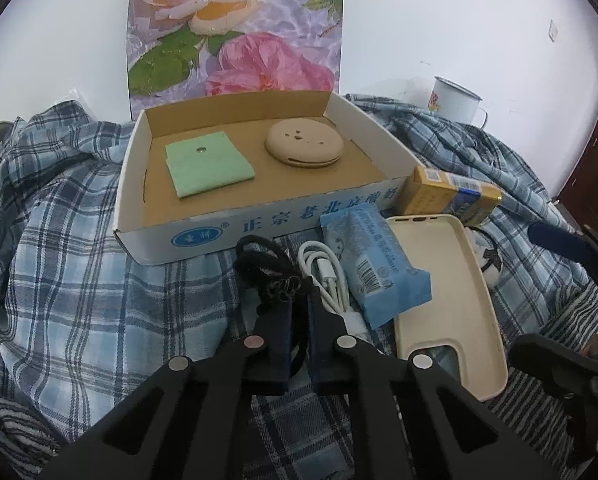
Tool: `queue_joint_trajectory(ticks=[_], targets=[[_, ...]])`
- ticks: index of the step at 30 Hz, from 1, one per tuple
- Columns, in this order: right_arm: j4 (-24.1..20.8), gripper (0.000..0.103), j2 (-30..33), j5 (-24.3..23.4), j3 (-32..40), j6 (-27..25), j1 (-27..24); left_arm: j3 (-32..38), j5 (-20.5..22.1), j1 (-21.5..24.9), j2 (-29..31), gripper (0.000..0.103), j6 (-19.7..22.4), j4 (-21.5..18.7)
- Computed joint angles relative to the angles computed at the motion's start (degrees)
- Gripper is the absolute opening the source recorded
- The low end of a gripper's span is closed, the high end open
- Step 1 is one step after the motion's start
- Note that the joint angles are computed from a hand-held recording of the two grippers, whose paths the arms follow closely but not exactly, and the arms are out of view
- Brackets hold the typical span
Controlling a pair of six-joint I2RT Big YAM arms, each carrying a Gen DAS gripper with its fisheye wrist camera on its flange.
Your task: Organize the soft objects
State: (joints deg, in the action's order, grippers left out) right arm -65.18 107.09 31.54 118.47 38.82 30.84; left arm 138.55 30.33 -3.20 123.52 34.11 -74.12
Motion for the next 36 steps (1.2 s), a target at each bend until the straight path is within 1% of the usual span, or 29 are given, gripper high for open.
queue_joint_trajectory(ticks=[3,5,6,8,11,14,17,18,21,25,27,29,30,31,32,35,36], targets=[[-0.51,0.103,0.26,-0.36,0.37,0.03,-0.16,-0.90,0.94,0.51,-0.54,0.007,-1.33,1.48],[-1.02,0.103,0.52,-0.22,0.79,0.31,-0.09,-2.33,1.49,0.78,-1.42,0.007,-1.95,3.28],[-1.09,0.103,0.55,-0.25,0.86,0.34,-0.06,-3.69,1.72,0.88,-2.22,0.007,-2.14,4.72],[-0.92,0.103,0.49,0.03,0.80,0.31,-0.05,-5.09,2.13,0.98,-3.05,0.007,-2.18,6.32],[-0.47,0.103,0.33,-0.05,0.49,0.21,-0.12,-6.85,2.54,1.09,-4.14,0.006,-2.36,8.07],[-0.38,0.103,0.17,0.15,0.55,0.39,-0.27,-7.46,2.85,1.21,-4.59,0.006,-2.57,8.82],[1.89,0.103,-1.14,-0.04,-0.74,-0.56,-0.64,-7.67,2.73,1.27,-4.74,0.006,-3.05,9.25],[1.81,0.103,-1.25,-0.25,-0.56,-1.29,-0.88,-7.56,2.65,1.27,-4.68,0.006,-3.13,9.15],[-1.07,0.103,-0.67,-0.19,1.72,-4.33,-2.21,-7.60,2.19,1.19,-4.69,0.006,-2.88,8.97],[-1.29,0.102,-0.95,-3.00,1.78,-6.84,-4.90,-8.32,2.88,1.27,-5.12,0.006,-2.45,9.51],[-2.01,0.099,-0.22,-3.74,2.49,-8.15,-6.10,-8.72,3.08,1.35,-5.33,0.006,-2.53,10.01],[-3.62,0.089,1.05,-5.88,3.73,-8.10,-7.47,-8.72,3.24,1.38,-5.32,0.006,-2.62,10.07],[-3.82,0.088,1.47,-7.66,3.82,-8.32,-8.16,-8.74,3.21,1.38,-5.31,0.006,-2.66,10.12],[-3.95,0.087,1.69,-8.49,3.61,-8.27,-8.59,-8.69,3.22,1.37,-5.26,0.006,-2.64,10.01],[-4.38,0.085,2.00,-8.63,3.50,-7.83,-8.91,-8.63,3.12,1.36,-5.22,0.006,-2.66,9.90],[-3.71,0.077,2.16,-10.32,2.13,-7.09,-9.65,-8.47,3.11,1.35,-5.05,0.006,-2.73,9.65],[-3.83,0.076,2.26,-10.35,1.84,-7.08,-9.74,-8.33,3.10,1.35,-4.94,0.006,-2.77,9.50]])
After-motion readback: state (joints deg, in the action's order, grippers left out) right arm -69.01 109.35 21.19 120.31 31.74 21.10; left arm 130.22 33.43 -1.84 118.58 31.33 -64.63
